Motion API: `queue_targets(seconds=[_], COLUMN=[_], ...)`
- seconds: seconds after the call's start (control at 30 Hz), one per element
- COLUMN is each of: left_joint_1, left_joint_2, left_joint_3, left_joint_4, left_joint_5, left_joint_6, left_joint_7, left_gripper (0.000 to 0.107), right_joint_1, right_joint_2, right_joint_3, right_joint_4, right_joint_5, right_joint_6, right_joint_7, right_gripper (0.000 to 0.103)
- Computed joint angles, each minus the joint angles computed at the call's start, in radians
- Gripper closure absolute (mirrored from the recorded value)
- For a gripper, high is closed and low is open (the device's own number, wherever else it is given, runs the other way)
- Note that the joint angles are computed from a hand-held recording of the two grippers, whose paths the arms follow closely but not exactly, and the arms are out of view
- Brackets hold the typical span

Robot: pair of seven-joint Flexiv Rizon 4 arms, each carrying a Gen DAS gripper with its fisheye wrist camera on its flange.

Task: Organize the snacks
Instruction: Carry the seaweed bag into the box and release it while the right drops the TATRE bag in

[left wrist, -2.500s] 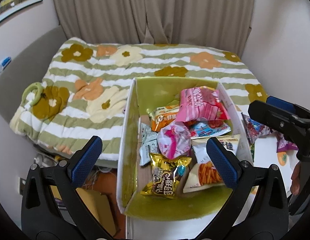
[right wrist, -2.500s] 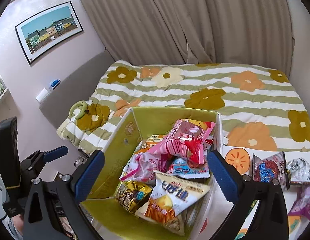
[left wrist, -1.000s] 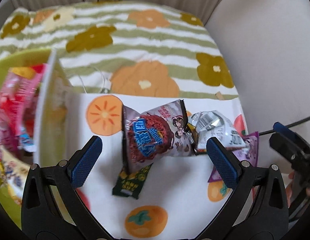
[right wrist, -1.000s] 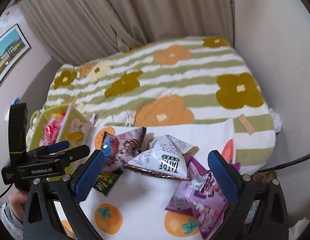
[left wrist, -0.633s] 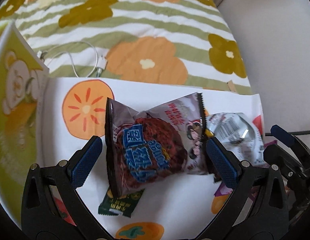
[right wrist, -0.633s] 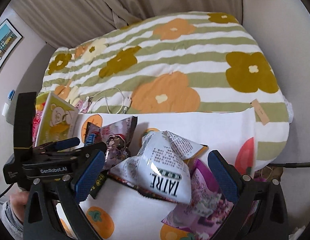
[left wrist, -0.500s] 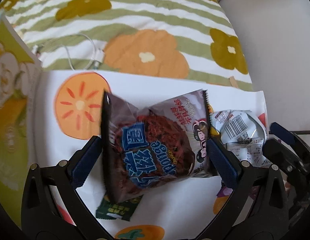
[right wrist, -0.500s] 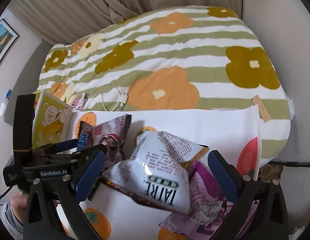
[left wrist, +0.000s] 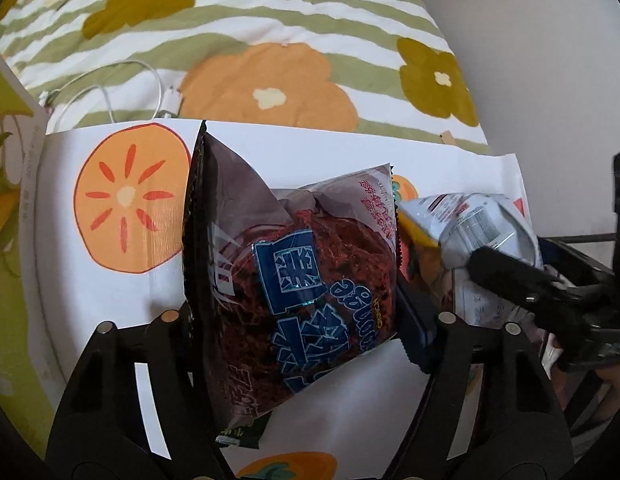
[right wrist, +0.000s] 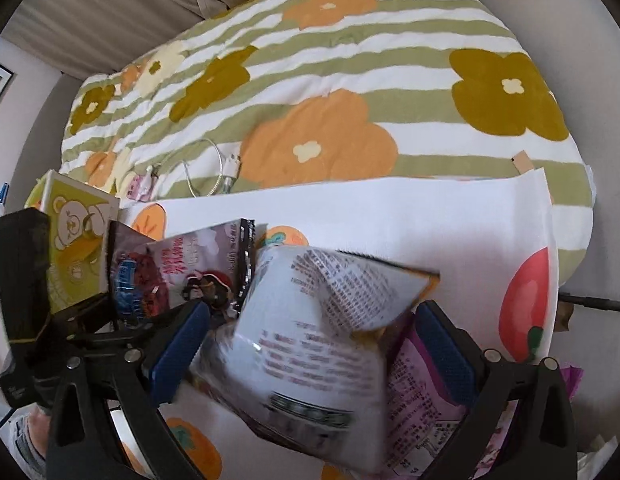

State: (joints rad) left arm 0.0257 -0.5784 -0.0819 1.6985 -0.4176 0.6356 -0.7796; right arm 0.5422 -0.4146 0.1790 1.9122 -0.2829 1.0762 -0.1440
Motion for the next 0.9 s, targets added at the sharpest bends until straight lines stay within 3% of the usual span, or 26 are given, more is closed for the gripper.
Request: queue_targets(seconds=[0.13,0.3,0.4,0.9], left_joint_1=[0.002,0.008,0.011,0.039], left_joint_2=[0.019,0.042,0.055,0.205], left_joint_3=[0.002,0.001,0.001,0.003], left_joint_4=[0.016,0.033,0.042,0.156], left_joint_5=[0.005,-0.007,-0.015,-0.14], left_joint_6=[0.029,0.046,0.06,0.134], left_joint_7=[0.02,0.037,0.049,0.132], left_gripper=[0.038,0.038,0.038,0.038], right_joint_1=[-0.018,-0.022,-0.015,0.061], right_joint_2=[-0.023,-0.036,-0.038,0.042], right_joint_3=[0.027,0.038,0.038,-0.037], right_joint_4=[-0.01,-0.02,-0.028,0.015], right_joint_5=[0.068,0.103,0.106,-0.075], right_joint_6=[0.023,0.039,0.033,0.075], right_joint_7=[-0.019,-0.044,-0.06,0.062], right_gripper=[0.001,0.027,0.033,0.037])
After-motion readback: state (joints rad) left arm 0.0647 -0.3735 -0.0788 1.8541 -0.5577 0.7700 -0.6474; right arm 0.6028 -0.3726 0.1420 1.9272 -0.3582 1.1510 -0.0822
